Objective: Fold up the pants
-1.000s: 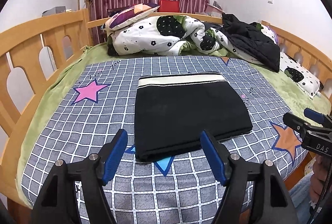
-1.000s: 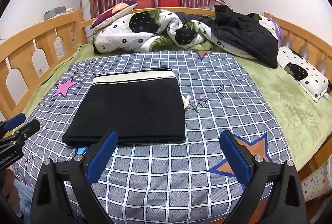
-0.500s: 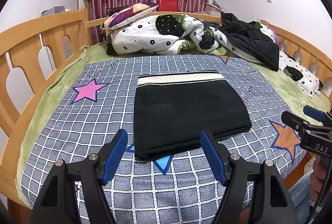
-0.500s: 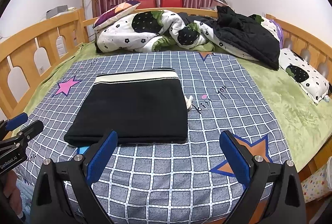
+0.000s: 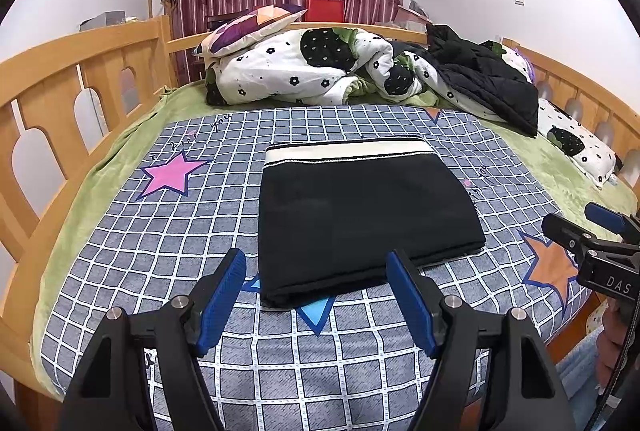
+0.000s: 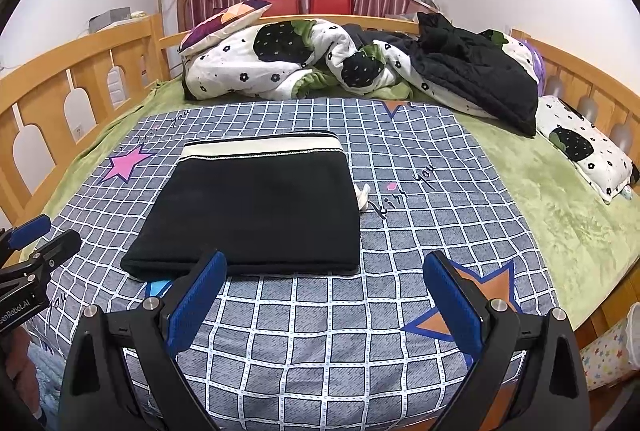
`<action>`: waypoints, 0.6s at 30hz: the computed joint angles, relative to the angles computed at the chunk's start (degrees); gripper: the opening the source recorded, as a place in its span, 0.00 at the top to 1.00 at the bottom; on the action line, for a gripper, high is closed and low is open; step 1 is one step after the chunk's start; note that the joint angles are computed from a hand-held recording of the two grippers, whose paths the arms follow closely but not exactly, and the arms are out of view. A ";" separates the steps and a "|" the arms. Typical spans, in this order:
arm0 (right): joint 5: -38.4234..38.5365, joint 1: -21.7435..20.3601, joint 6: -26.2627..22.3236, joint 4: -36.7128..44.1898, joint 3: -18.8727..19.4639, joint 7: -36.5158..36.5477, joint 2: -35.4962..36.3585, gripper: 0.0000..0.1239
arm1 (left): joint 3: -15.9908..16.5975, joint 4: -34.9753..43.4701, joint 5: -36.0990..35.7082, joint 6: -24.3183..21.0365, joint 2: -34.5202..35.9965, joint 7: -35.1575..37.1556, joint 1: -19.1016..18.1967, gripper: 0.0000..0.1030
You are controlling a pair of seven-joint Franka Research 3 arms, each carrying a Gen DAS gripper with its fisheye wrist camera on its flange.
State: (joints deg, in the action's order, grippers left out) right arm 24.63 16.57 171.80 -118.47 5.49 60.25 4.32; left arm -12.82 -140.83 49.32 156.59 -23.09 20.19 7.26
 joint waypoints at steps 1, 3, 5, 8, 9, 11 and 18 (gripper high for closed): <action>-0.07 0.06 0.06 -0.06 -0.01 0.20 -0.06 0.21 | 0.09 -0.06 0.00 0.11 -0.06 0.06 -0.03 0.31; -0.25 0.08 -0.03 0.01 -0.08 0.51 -0.03 0.21 | 0.04 -0.04 0.17 0.10 -0.03 0.04 0.06 0.31; -0.19 0.14 0.05 -0.03 -0.06 0.91 -0.04 0.21 | 0.06 -0.06 0.13 0.08 -0.06 0.04 0.02 0.31; 0.12 0.05 0.03 -0.12 -0.03 0.96 -0.11 0.21 | 0.04 -0.01 0.01 -0.17 -0.07 0.07 -0.05 0.31; 0.17 0.05 0.09 -0.15 -0.03 0.99 -0.11 0.21 | 0.08 -0.07 0.13 0.11 -0.06 0.02 -0.02 0.31; 0.20 -0.01 -0.03 -0.05 -0.03 0.81 -0.08 0.21 | 0.00 0.00 0.09 -0.24 -0.08 0.04 -0.04 0.31; 0.39 -0.06 -0.14 0.04 -0.03 0.60 -0.06 0.21 | 0.00 0.00 0.17 -0.09 -0.04 -0.08 -0.04 0.31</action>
State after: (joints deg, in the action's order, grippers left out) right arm 25.01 16.51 171.66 -118.43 5.46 60.85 4.26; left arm -12.82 -140.83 49.49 156.50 -23.13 20.11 7.21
